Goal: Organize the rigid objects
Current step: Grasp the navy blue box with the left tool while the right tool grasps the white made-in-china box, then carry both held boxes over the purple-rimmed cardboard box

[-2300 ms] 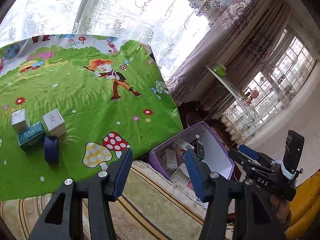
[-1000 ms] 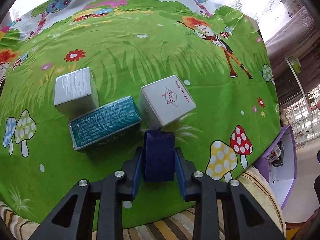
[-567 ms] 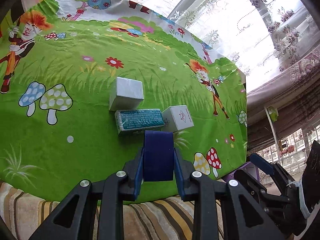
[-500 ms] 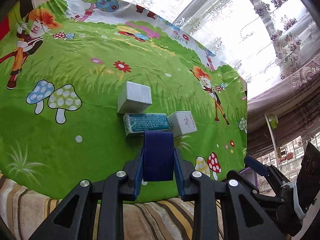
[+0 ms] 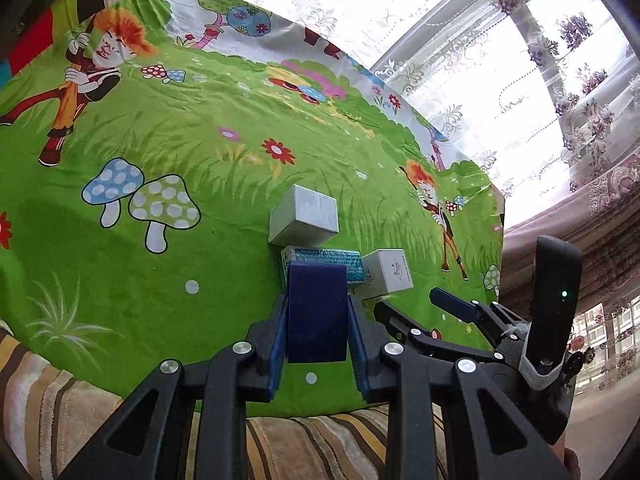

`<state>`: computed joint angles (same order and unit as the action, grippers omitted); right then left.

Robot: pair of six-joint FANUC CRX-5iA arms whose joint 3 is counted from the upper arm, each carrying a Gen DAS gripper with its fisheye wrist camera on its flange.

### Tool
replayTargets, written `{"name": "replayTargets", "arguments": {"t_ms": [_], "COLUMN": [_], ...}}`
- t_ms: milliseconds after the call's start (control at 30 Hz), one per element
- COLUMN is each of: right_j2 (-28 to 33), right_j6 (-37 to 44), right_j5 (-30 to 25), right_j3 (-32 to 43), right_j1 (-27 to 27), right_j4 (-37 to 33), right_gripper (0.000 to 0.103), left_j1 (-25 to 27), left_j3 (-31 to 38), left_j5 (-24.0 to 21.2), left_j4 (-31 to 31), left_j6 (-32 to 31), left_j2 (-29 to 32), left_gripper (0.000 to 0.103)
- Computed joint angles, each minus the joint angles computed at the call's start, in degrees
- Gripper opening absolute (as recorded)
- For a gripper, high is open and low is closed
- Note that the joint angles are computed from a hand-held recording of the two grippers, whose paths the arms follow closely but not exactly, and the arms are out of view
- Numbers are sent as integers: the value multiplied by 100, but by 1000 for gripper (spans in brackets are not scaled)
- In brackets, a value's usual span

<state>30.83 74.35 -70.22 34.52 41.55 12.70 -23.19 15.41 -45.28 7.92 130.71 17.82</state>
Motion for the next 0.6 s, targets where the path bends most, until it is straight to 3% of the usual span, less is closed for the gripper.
{"name": "replayTargets", "arguments": {"t_ms": [200, 333, 433, 600], "right_j2": [350, 539, 603, 275], "right_j6": [-92, -42, 21, -131], "right_j5": [-148, -311, -419, -84], "right_j3": [421, 682, 807, 402], "right_j1": [-30, -95, -152, -158], "right_j4": [-4, -135, -360, -454], "right_gripper": [77, 65, 46, 45], "left_j1": [1, -28, -47, -56], "left_j3": [17, 106, 137, 151], "left_j5": [-13, -85, -100, -95], "left_j4": [-26, -107, -158, -165], "left_j6": [36, 51, 71, 46], "left_j2": [20, 70, 82, 97], "left_gripper": [29, 29, 29, 29]}}
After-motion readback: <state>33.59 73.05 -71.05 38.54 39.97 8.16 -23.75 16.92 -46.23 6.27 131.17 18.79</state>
